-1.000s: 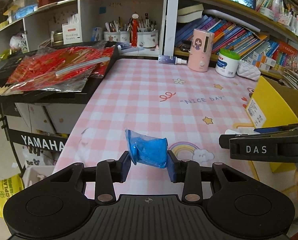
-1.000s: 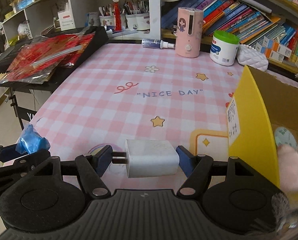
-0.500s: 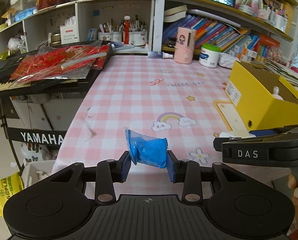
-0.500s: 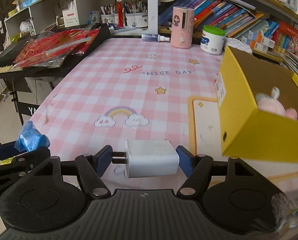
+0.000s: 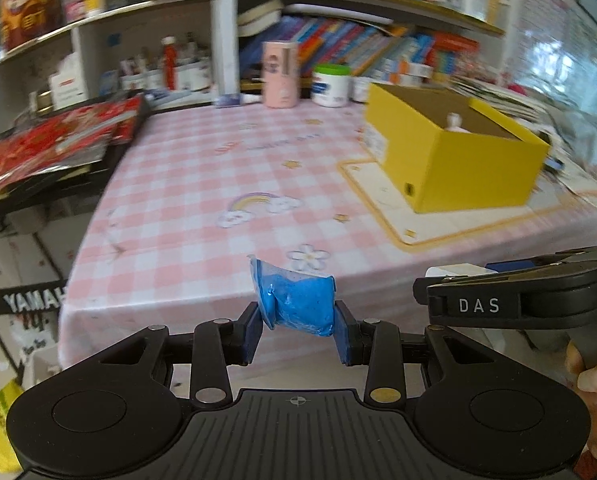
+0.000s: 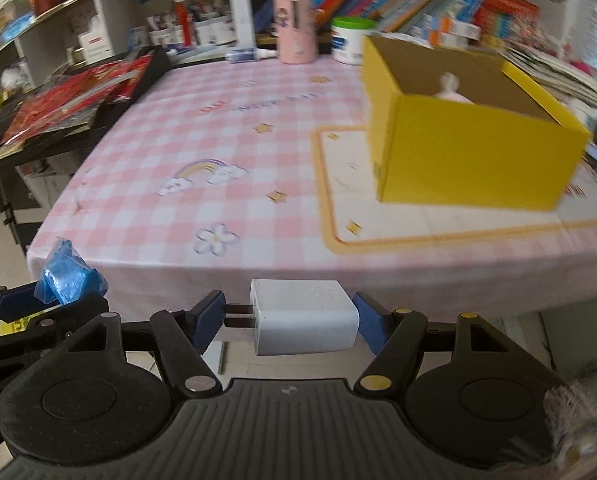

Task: Organize objects
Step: 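Carry the blue item in the left gripper while the right gripper carries the adapter to the box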

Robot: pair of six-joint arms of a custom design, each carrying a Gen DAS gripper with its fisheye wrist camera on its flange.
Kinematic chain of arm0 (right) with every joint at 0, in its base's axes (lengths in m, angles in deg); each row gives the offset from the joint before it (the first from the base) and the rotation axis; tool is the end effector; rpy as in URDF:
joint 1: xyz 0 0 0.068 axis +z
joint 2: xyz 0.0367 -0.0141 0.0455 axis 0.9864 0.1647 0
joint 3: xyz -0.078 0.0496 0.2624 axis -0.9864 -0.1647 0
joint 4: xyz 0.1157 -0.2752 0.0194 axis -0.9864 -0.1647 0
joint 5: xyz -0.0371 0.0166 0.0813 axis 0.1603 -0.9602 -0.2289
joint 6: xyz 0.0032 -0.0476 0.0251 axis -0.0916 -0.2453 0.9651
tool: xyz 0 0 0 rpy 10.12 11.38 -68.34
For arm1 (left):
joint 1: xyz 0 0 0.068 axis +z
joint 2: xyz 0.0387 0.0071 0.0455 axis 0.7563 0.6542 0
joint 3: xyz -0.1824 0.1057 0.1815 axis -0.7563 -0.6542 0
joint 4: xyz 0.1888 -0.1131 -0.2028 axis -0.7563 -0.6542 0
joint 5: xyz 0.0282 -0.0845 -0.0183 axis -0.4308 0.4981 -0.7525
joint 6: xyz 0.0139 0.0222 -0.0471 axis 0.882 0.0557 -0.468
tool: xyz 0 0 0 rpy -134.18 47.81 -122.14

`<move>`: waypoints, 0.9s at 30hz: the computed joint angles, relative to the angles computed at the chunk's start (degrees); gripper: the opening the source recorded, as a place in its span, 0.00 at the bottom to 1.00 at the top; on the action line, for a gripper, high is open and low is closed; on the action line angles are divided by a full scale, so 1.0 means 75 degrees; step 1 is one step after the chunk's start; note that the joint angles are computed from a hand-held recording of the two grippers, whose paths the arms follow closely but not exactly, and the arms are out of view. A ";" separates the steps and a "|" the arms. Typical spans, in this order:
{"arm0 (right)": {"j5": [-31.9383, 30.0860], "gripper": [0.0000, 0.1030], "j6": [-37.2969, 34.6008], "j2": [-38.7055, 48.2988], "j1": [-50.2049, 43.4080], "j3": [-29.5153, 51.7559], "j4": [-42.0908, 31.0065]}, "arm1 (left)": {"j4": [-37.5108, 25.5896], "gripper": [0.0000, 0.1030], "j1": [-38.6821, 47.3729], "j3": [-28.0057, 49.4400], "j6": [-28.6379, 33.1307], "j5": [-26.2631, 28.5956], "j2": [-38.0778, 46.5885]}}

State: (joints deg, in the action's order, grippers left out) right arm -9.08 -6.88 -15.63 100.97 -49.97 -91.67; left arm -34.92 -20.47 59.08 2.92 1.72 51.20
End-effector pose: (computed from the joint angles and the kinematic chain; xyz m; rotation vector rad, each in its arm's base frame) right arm 0.1984 0.0751 0.1187 -0.3373 2.4203 0.2337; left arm 0.1302 -0.2807 0.1174 -0.0156 2.3178 -0.0300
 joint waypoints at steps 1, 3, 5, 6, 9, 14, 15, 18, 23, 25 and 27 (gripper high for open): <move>-0.0003 0.66 0.0013 -0.0176 -0.0133 -0.0082 -0.0113 | 0.0097 0.34 -0.0039 0.0059 0.0129 0.0033 0.0069; -0.0007 0.66 0.0002 -0.0554 -0.0427 -0.0254 -0.0340 | 0.0356 0.34 -0.0063 0.0168 0.0446 0.0154 0.0207; -0.0018 0.66 -0.0041 -0.0907 -0.0747 -0.0391 -0.0573 | 0.0602 0.34 -0.0090 0.0295 0.0743 0.0276 0.0370; -0.0032 0.66 -0.0072 -0.1040 -0.0905 -0.0445 -0.0663 | 0.0706 0.34 -0.0119 0.0354 0.0870 0.0327 0.0442; -0.0126 0.66 -0.0216 -0.1489 -0.1462 -0.0609 -0.0993 | 0.1009 0.34 -0.0133 0.0614 0.1300 0.0477 0.0717; -0.0437 0.66 -0.0617 -0.1975 -0.2534 -0.0754 -0.1374 | 0.1360 0.34 -0.0100 0.1144 0.1950 0.0771 0.1205; -0.0526 0.66 -0.0724 -0.2022 -0.2783 -0.0767 -0.1423 | 0.1419 0.34 -0.0092 0.1282 0.2081 0.0848 0.1326; -0.0776 0.66 -0.1045 -0.1985 -0.3469 -0.0754 -0.1474 | 0.1525 0.34 -0.0065 0.1676 0.2379 0.1034 0.1650; -0.1241 0.66 -0.1594 -0.1458 -0.4579 -0.0569 -0.1327 | 0.1524 0.34 -0.0025 0.2411 0.2785 0.1277 0.2223; -0.1396 0.66 -0.1755 -0.1098 -0.4891 -0.0426 -0.1196 | 0.1474 0.34 0.0013 0.2651 0.2870 0.1317 0.2381; -0.1493 0.66 -0.1879 -0.0784 -0.5049 -0.0281 -0.1065 | 0.1401 0.34 0.0068 0.2891 0.2932 0.1319 0.2529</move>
State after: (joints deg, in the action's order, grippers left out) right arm -20.28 -20.97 -21.51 63.10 -52.08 -99.66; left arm -24.41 -19.97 80.76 24.91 11.61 70.16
